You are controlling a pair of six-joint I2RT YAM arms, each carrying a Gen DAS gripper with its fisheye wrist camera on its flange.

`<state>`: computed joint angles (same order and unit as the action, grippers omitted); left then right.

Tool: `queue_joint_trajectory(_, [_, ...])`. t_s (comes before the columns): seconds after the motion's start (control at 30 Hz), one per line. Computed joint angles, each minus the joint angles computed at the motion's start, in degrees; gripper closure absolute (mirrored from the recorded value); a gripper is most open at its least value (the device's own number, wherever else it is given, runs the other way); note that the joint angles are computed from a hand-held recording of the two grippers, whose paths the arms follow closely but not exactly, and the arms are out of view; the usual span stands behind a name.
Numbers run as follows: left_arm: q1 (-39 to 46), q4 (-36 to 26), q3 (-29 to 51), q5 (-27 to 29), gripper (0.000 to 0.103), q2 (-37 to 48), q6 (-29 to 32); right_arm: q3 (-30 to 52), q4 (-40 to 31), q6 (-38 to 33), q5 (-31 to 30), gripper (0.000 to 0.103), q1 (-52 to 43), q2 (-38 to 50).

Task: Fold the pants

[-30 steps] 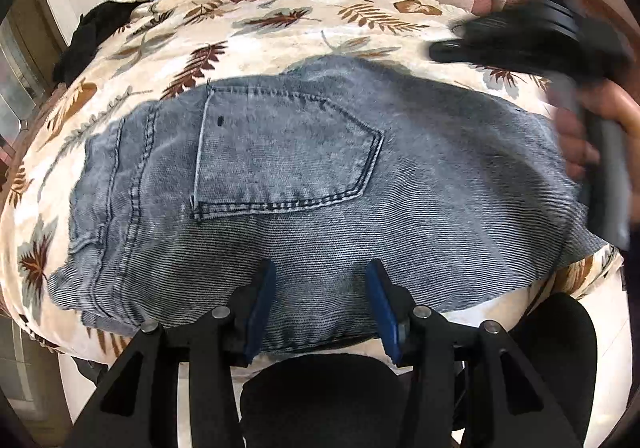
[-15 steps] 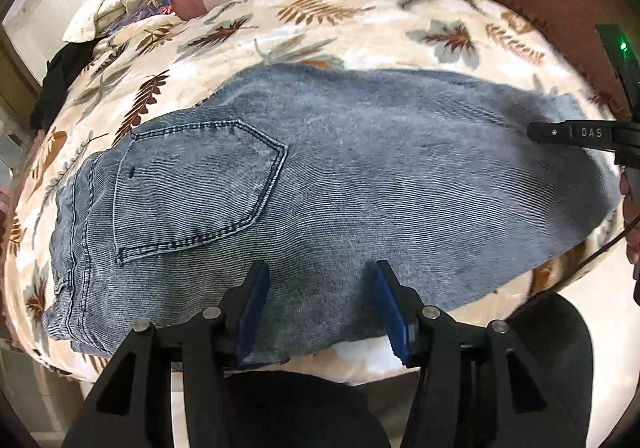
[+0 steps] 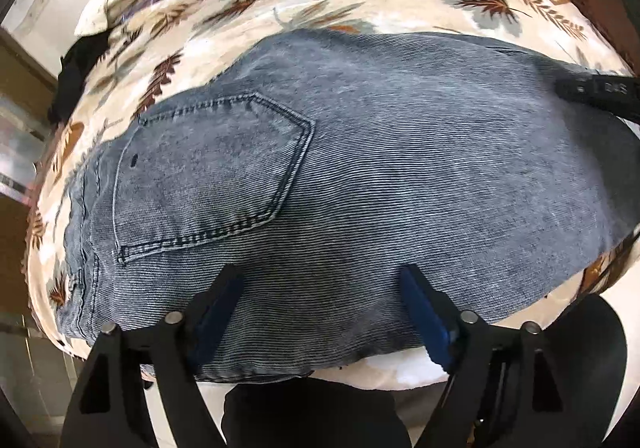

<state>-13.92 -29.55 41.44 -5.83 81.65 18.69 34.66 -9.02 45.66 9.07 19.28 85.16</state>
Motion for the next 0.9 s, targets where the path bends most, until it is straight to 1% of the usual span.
queue_joint_trajectory(0.07, [0.84,-1.81,1.26,0.78,0.021,-0.11,0.07,-1.08,-2.16,1.82,4.71,0.095,3.39,-3.93])
queue_joint_trajectory(0.1, [1.28,-2.17,1.41,1.27,0.021,-1.46,0.26,-1.6,-3.4,2.66,6.0,0.095,4.7,-5.94])
queue_joint_trajectory(0.2, [2.79,-2.0,2.43,1.81,0.021,-4.54,0.75,-3.57,-6.78,5.31,7.11,0.095,9.58,-13.75])
queue_joint_trajectory(0.23, [3.68,-2.04,3.13,2.13,0.021,-5.23,0.69,-3.2,-9.33,6.31,8.78,0.095,12.68,-15.78])
queue_joint_trajectory(0.33, [8.64,-0.83,6.27,2.59,0.021,-4.33,1.71,-0.85,-15.03,8.7,11.24,0.095,19.41,-16.63])
queue_joint_trajectory(0.4, [11.99,0.08,8.27,1.27,0.021,-1.44,2.23,0.07,-16.9,10.34,12.56,0.095,22.26,-15.67])
queue_joint_trajectory(0.43, [13.99,0.45,9.34,1.46,0.021,0.45,3.04,0.64,-18.34,11.68,13.07,0.095,23.54,-14.79])
queue_joint_trajectory(0.47, [16.45,0.96,10.46,1.39,0.021,2.9,3.82,0.71,-19.09,12.7,12.82,0.095,24.27,-14.02])
queue_joint_trajectory(0.53, [19.93,3.21,11.4,-0.63,0.021,6.99,4.69,-0.18,-19.99,14.97,13.13,0.095,25.01,-13.4])
queue_joint_trajectory(0.57, [21.6,3.65,11.86,-0.3,0.021,8.44,5.23,-0.5,-20.86,15.84,13.38,0.095,25.01,-13.02])
queue_joint_trajectory(0.6, [23.42,3.63,12.05,1.41,0.019,9.26,5.85,-1.05,-21.99,16.98,13.68,0.095,25.04,-12.73])
queue_joint_trajectory(0.63, [25.82,2.99,12.87,4.57,0.019,10.27,6.62,-1.98,-22.53,17.9,13.85,0.095,25.03,-12.95])
queue_joint_trajectory(0.67, [26.95,2.59,13.35,5.99,0.019,10.74,7.17,-3.41,-22.2,18.18,13.58,0.095,24.67,-13.83])
queue_joint_trajectory(0.73, [27.82,4.27,12.76,5.26,0.019,10.86,8.77,-7.12,-21.14,18.92,12.49,0.095,23.92,-16.97])
queue_joint_trajectory(0.8, [28.29,5.0,12.39,5.83,0.018,11.15,10.2,-10.17,-20.18,19.33,12.53,0.095,24.33,-20.84])
queue_joint_trajectory(0.87, [29.04,5.66,12.01,6.03,0.01,11.59,10.87,-12.08,-20.49,20.83,13.49,0.095,26.16,-23.16])
queue_joint_trajectory(0.9, [29.49,6.43,11.94,6.27,0.008,12.09,11.0,-12.65,-20.49,21.26,13.96,0.095,26.92,-23.67])
